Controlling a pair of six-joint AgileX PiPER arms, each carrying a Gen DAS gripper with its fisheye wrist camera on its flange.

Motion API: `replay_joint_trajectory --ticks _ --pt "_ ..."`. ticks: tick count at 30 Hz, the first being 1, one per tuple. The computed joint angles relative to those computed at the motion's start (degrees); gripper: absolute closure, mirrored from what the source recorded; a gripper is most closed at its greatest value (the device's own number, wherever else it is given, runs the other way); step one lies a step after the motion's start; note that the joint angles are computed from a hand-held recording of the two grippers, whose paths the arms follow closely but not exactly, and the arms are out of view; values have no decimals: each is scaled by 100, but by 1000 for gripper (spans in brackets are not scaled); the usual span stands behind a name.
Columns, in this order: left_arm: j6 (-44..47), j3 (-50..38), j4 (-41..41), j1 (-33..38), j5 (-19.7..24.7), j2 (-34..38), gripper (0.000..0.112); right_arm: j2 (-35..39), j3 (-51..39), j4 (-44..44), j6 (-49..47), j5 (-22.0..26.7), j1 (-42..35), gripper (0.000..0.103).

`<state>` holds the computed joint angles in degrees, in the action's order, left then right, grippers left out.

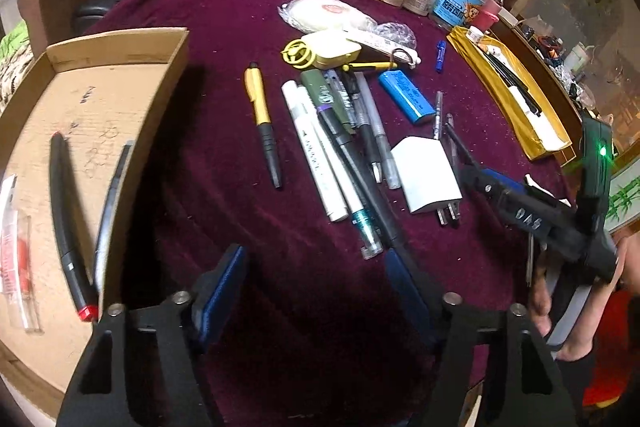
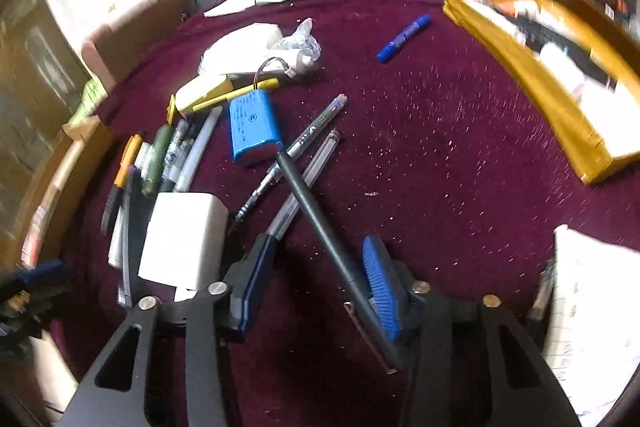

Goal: Organize rigid objects
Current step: 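Grasp the long black pen with the right tool while the left tool grasps the purple-capped black marker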

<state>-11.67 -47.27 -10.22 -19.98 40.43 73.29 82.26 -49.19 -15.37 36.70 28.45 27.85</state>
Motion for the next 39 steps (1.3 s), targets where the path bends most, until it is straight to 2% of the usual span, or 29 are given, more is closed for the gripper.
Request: replay_joint_trajectory --ticks 1,2,4,8,11,13,16,18,19,20,23,27,28,32,39 --pt "-30 -67 9 -30 19 68 40 -9 26 -398 430 67 141 78" --pt "-62 -160 21 -83 30 156 41 -81 109 -614 687 74 254 81" --pt "-177 -380 110 -228 68 352 43 -271 370 -530 784 -139 281 94" --pt "-398 -874 246 -513 154 880 52 -482 771 -1273 1902 -429 499 94" --pt "-672 -1294 427 -685 315 1378 65 -510 835 -1812 2561 -373 642 94" --pt "-1332 -1561 1130 -919 480 1637 68 -489 822 -1821 2556 -390 630 94" --pt "-1484 -1591 1196 -919 516 1681 72 -482 823 -1802 2548 -423 624 94" --pt "-1310 -1444 1102 -892 406 1487 84 -506 842 -1886 2620 -401 664 94" --pt "-998 -1339 809 -813 348 1349 107 -504 839 -1947 2680 -384 688 94" --pt "-838 -1292 667 -771 376 1301 111 -500 832 -2061 2803 -348 739 94" --pt "-928 -1137 740 -774 323 1229 111 -538 860 -2166 2906 -318 777 94" --pt "-742 -1091 354 -567 264 1191 109 -526 856 -2094 2818 -350 744 94" --pt "-670 -1126 274 -558 275 1199 106 -521 855 -2092 2807 -362 737 94" --pt "-920 -1291 495 -786 290 1297 78 -513 838 -2010 2723 -338 727 94" --pt "-1494 -1691 1056 -1079 425 1839 78 -518 841 -2034 2742 -343 727 94"
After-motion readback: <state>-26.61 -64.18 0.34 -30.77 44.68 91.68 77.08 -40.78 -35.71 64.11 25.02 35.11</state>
